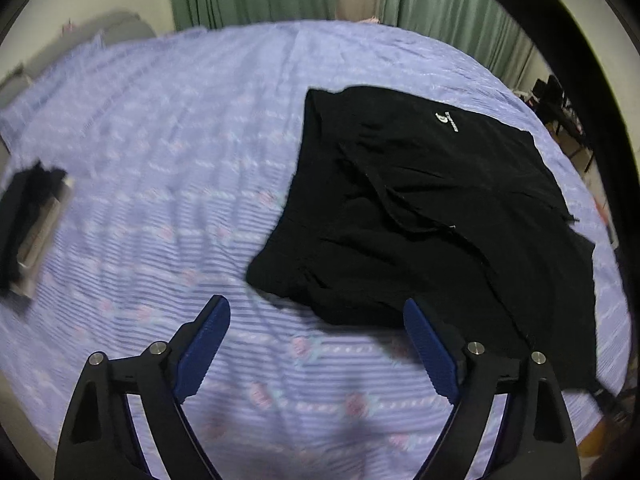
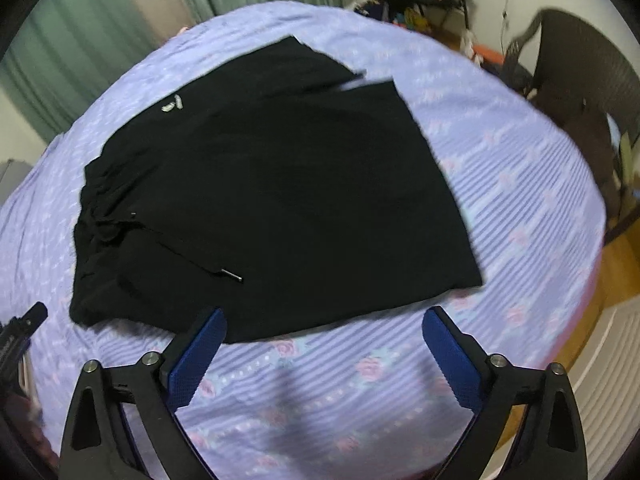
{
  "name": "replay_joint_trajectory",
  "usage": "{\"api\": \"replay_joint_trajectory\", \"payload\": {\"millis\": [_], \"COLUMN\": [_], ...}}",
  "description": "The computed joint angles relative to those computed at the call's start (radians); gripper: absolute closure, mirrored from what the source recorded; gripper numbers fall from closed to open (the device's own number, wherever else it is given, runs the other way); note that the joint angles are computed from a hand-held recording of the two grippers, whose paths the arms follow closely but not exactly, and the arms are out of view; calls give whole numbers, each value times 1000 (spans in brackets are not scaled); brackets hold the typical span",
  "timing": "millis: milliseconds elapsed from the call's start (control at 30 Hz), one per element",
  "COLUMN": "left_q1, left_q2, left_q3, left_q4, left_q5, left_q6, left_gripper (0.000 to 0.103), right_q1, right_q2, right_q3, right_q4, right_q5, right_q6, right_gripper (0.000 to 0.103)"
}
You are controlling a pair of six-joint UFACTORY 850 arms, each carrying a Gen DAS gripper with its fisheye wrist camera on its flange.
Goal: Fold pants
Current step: 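Lower both tools onto the black shorts and close on the leg hems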
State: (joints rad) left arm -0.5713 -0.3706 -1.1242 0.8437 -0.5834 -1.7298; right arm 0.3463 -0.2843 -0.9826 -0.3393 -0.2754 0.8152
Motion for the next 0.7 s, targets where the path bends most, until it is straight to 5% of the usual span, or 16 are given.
{"api": "replay_joint_trajectory", "payload": {"millis": [267, 433, 500, 533, 600, 667, 700], "left_q1": [86, 117, 123, 120, 111, 106, 108], "left_q2": [-103, -132, -134, -138, -146, -151, -150], "left_q3": [-26, -15, -8, -14, -36, -55, -55], "left_q4": [-143, -357, -393, -381, -344, -351, -359], "left_q5": [191, 295, 341, 331, 291, 258, 271], "left_q6": [96, 207, 216, 201, 176, 206, 225], "left_gripper": [33, 35, 45, 50, 78, 93, 94], "right_q1": [-42, -43, -44, -45, -44, -56, -57], "right_q2": [-125, -162, -174, -175, -173, -168, -166], "right_q3": [-33, -59, -77, -82, -89, -94, -99], "right_q4": [419, 341, 323, 302, 262, 267, 265], "right_q5": [46, 45, 31, 27, 17, 29, 31], "right_q6": [-251, -181, -169, -143, -98, -131, -150], "right_gripper": [20, 22, 28, 35, 49, 79, 84]}}
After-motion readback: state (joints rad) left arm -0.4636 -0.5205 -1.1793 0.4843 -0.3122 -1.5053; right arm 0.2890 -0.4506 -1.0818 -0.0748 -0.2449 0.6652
